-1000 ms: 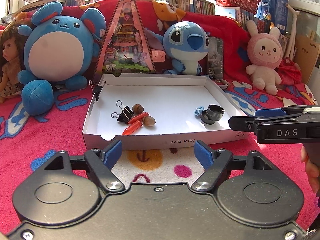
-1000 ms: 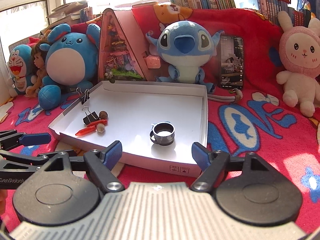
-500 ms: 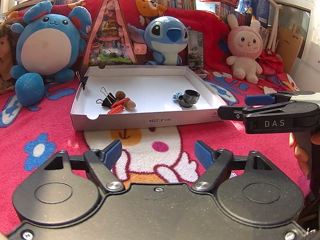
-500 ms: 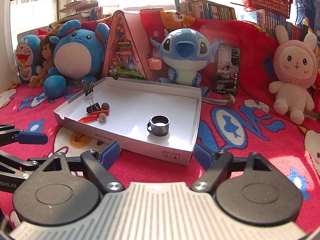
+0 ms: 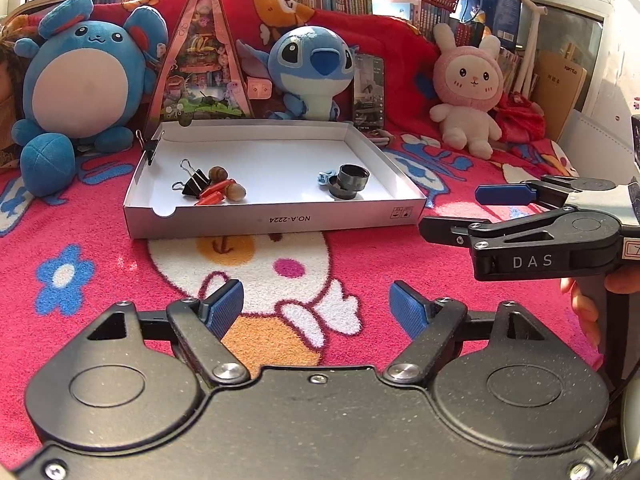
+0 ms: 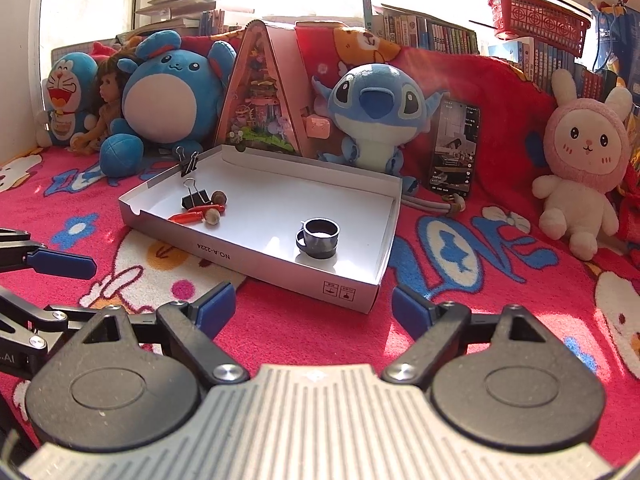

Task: Organize rigid objects
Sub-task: 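Withdraw both grippers from the box toward the clear cup and blue hair clip, then lower the left gripper over the clear plastic cup while the right lowers over the blue hair clip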

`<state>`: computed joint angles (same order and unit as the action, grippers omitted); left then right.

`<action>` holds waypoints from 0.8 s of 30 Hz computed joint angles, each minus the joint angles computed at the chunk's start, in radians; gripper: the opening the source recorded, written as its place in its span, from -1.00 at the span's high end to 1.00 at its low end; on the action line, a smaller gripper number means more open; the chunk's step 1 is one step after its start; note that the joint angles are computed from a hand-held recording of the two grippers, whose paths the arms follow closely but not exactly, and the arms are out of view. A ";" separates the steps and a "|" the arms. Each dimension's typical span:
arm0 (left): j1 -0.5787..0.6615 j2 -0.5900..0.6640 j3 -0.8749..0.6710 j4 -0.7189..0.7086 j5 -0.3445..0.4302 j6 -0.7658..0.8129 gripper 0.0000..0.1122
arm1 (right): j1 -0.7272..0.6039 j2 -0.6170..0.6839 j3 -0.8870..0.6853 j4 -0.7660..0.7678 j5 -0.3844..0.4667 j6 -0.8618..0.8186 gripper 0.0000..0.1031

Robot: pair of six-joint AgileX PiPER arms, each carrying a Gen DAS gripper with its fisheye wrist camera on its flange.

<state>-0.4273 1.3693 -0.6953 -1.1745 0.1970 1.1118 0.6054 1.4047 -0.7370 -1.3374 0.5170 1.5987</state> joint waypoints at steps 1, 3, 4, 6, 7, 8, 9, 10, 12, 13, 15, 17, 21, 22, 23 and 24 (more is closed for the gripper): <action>-0.001 -0.004 0.004 -0.001 0.004 -0.001 -0.41 | 0.007 -0.005 0.007 -0.001 0.007 -0.003 -0.77; -0.005 -0.013 0.013 0.003 0.013 -0.008 -0.41 | 0.021 -0.015 0.022 0.000 0.021 -0.009 -0.77; -0.006 -0.018 0.017 0.003 0.018 -0.007 -0.41 | 0.028 -0.020 0.029 0.000 0.028 -0.011 -0.78; -0.007 -0.027 0.030 -0.009 0.034 0.011 -0.41 | 0.043 -0.033 0.046 -0.005 0.043 -0.009 -0.79; -0.010 -0.029 0.036 -0.008 0.040 0.013 -0.41 | 0.051 -0.041 0.057 -0.006 0.051 -0.013 -0.80; -0.013 -0.033 0.044 -0.007 0.044 0.015 -0.41 | 0.055 -0.046 0.064 -0.007 0.056 -0.017 -0.80; -0.018 -0.036 0.052 -0.004 0.050 0.016 -0.41 | 0.062 -0.053 0.074 -0.008 0.065 -0.023 -0.81; -0.023 -0.037 0.057 -0.001 0.056 0.019 -0.40 | 0.067 -0.058 0.082 -0.005 0.071 -0.033 -0.82; -0.032 -0.039 0.072 -0.030 0.068 0.060 -0.35 | 0.075 -0.065 0.095 0.002 0.083 -0.049 -0.82; -0.036 -0.039 0.077 -0.041 0.074 0.073 -0.32 | 0.077 -0.069 0.101 0.005 0.086 -0.055 -0.82; -0.048 -0.037 0.086 -0.051 0.089 0.091 -0.27 | 0.083 -0.075 0.113 0.008 0.094 -0.057 -0.82; -0.067 -0.038 0.096 -0.067 0.088 0.112 -0.20 | 0.082 -0.081 0.124 0.011 0.094 -0.057 -0.83; -0.123 -0.034 0.112 -0.113 0.053 0.171 -0.03 | 0.084 -0.087 0.139 0.015 0.098 -0.056 -0.83; -0.132 -0.030 0.114 -0.136 0.047 0.193 0.03 | 0.085 -0.088 0.142 0.015 0.098 -0.057 -0.83; -0.145 -0.021 0.113 -0.167 0.033 0.219 0.06 | 0.085 -0.089 0.145 0.015 0.096 -0.057 -0.83; -0.157 -0.014 0.116 -0.204 0.017 0.252 0.13 | 0.086 -0.089 0.146 0.016 0.095 -0.056 -0.83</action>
<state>-0.5843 1.3553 -0.5798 -1.3788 0.2140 1.3635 0.6911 1.3154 -0.5906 -1.3210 0.6115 1.5428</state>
